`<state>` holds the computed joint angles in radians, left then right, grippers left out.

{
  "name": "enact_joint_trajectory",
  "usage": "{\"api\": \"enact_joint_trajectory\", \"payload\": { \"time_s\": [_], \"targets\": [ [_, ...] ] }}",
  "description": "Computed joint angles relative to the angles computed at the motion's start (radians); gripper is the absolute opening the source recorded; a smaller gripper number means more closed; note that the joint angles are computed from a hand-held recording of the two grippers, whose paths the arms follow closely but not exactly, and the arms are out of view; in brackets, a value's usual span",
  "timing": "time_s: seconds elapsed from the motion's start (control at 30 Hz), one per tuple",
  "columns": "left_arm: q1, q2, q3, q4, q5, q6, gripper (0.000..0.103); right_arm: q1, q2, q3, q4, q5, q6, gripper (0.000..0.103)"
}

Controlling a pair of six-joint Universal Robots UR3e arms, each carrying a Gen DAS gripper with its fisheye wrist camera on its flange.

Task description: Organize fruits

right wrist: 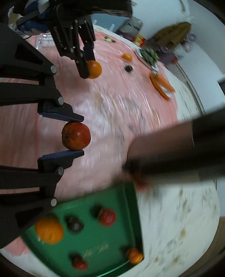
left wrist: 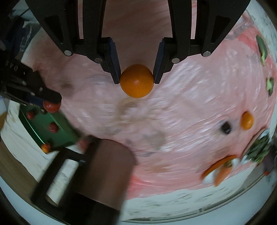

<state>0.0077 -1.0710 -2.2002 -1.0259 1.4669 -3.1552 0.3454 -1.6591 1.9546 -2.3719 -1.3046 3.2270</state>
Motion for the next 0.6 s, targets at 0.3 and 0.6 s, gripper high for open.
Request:
{"api": "enact_joint_trajectory", "payload": {
  "time_s": [0.3,0.6],
  "targets": [
    [-0.290,-0.339,0.210,0.160,0.031,-0.102,0.033,-0.270,-0.196,0.117,0.101,0.026,-0.144,0.032],
    [-0.458,-0.672,0.517,0.236,0.013,-0.165,0.033,-0.548,-0.229,0.119,0.098,0.052,-0.288,0.032]
  ]
}}
